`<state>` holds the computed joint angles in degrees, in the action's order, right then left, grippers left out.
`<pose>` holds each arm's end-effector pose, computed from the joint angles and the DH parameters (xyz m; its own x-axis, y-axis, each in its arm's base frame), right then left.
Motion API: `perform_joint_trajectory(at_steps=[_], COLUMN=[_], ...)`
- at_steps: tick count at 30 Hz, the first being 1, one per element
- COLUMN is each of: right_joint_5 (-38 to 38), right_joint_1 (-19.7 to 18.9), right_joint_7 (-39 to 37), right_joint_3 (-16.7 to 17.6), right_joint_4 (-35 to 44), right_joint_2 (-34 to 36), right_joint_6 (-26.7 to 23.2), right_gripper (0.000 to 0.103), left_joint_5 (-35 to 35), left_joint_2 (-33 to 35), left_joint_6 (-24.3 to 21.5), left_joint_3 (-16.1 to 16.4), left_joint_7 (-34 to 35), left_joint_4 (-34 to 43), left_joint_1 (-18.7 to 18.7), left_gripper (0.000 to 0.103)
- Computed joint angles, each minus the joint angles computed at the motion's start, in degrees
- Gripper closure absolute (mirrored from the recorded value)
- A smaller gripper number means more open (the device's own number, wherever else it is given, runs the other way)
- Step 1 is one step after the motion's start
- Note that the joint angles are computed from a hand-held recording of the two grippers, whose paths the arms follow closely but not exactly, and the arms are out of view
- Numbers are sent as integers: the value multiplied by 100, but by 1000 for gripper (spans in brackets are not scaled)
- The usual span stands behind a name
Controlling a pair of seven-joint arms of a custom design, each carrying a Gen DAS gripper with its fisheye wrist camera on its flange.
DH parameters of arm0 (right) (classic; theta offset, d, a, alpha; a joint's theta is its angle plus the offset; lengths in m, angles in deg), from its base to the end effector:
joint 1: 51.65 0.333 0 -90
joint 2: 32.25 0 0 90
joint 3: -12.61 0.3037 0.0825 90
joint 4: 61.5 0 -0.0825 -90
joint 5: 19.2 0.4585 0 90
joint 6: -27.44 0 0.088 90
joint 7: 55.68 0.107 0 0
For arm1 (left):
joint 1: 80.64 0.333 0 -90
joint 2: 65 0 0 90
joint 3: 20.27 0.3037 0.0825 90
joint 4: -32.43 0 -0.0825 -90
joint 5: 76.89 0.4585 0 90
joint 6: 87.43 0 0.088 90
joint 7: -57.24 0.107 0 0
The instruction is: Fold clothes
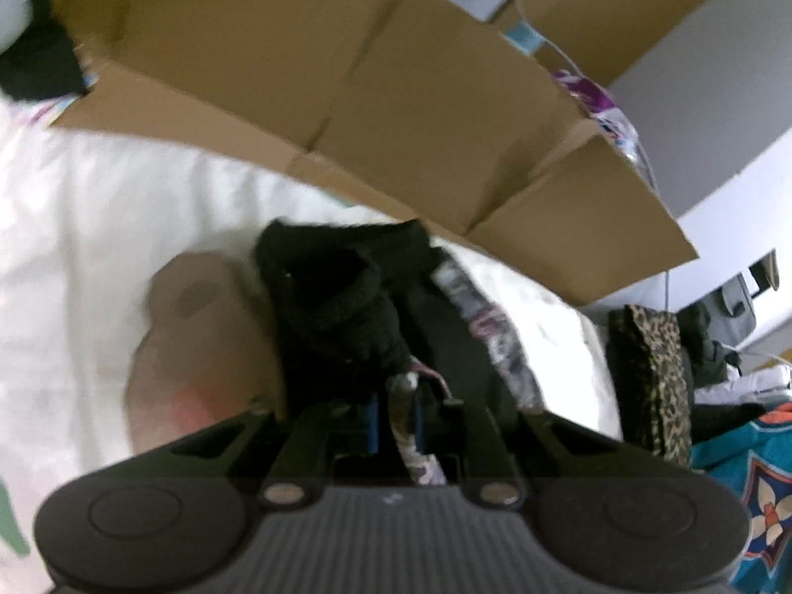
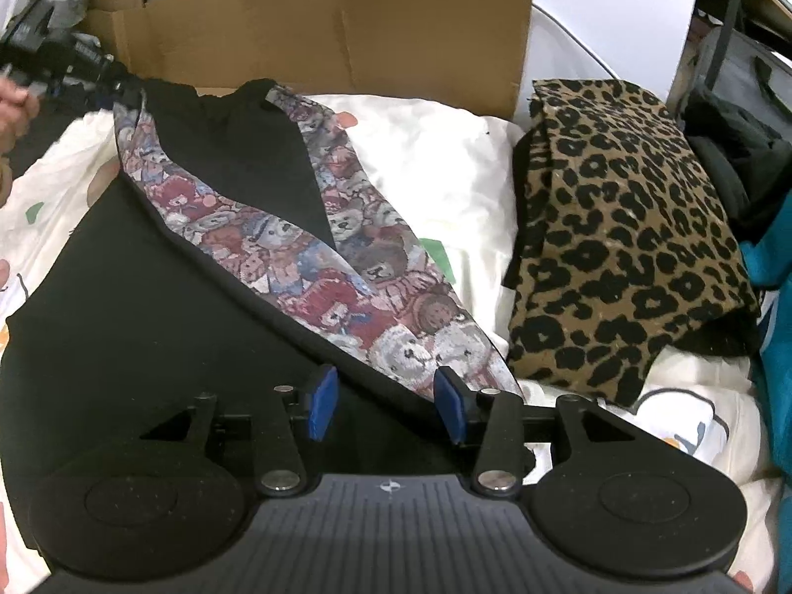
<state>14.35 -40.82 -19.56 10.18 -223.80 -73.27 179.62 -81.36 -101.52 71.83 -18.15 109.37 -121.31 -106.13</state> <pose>0.4231 0.0496 0.3975 0.5952 -0.8035 0.0098 -0.6267 -0.4718 -0.6202 0.4309 -0.1829 0.4689 0.1472 -0.8647 0.4803 -0.7899 -0.3950 -0.4690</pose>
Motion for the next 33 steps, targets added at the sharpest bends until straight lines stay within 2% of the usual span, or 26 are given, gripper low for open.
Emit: perform_joint_trajectory(at_steps=[6, 11, 14, 17, 24, 26, 27, 28, 33], right_joint_5=[101, 223, 290, 439, 899, 1008, 1009, 1017, 1140], right_joint_1=[-36, -113, -160, -133, -118, -148, -193, -226, -333], right_joint_7=[-133, -266, -398, -647, -963, -947, -908, -908, -782], right_joint_3=[-141, -293, -319, -486, -618, -668, -653, -610, -526], right_joint_4=[-37, 68, 76, 93, 200, 340, 415, 440, 517], right_joint_2=[24, 172, 242, 227, 428, 588, 671, 717, 844], right_joint_6=[146, -23, 78, -47, -4, -214, -346, -358, -421], right_gripper=[53, 53, 53, 53, 54, 71, 90, 97, 98], left_joint_5=[243, 510, 729, 1007, 1447, 1529, 1575, 1619, 1696], left_joint_2=[922, 1663, 2044, 2387, 2974, 3088, 3136, 3181, 3353], left_joint_6=[106, 14, -32, -139, -361, -389, -414, -451, -800], left_joint_3=[-316, -636, -857, -1059, -1257, -1290, -1305, -1319, -1367], left_joint_7=[-182, -328, -581, -1011, -1317, -1430, -1467, -1495, -1509], left_joint_4=[831, 1520, 1851, 2145, 2681, 2773, 2815, 2863, 3148], left_joint_1=[269, 534, 755, 980, 1190, 1231, 1246, 1258, 1287], left_gripper=[91, 91, 91, 92, 92, 92, 92, 92, 92])
